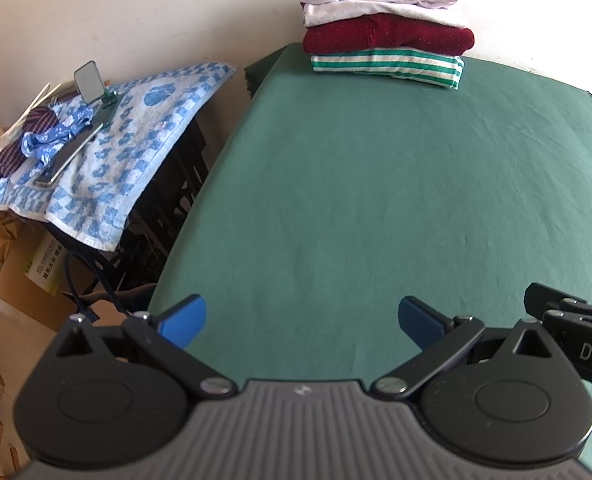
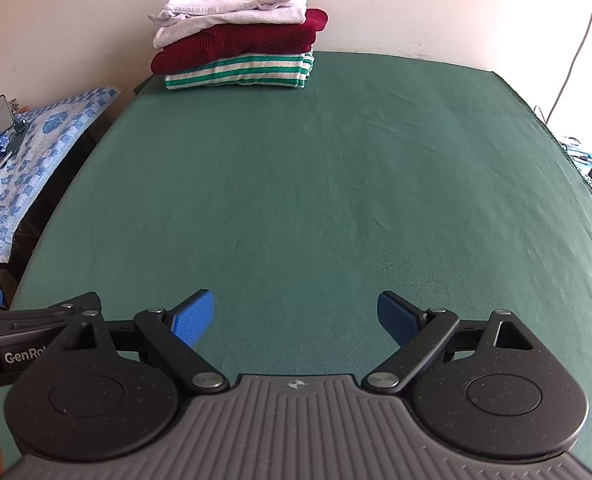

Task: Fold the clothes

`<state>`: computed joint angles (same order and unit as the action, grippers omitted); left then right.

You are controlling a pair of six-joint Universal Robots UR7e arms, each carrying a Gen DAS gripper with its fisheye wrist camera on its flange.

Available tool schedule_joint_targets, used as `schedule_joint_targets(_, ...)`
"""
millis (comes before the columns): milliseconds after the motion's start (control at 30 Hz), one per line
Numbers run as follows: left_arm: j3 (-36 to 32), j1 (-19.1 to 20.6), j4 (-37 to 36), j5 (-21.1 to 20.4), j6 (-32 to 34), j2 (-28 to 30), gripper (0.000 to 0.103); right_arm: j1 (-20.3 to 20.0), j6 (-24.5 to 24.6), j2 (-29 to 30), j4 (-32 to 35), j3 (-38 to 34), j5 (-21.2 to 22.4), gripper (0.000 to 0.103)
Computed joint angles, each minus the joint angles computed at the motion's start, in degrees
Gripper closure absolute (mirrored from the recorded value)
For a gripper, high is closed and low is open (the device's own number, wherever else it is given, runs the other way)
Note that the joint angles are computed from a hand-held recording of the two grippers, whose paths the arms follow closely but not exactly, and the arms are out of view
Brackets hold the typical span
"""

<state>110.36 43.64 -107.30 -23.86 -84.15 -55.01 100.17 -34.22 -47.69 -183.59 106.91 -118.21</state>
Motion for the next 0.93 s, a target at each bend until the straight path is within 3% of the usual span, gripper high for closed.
schedule_joint_targets(933,0.6,0.2,-1.7,1.4,1.6,0.1,0.001,0.2,-1.6,0.7,-2.4,-0.2,-0.2,0.012)
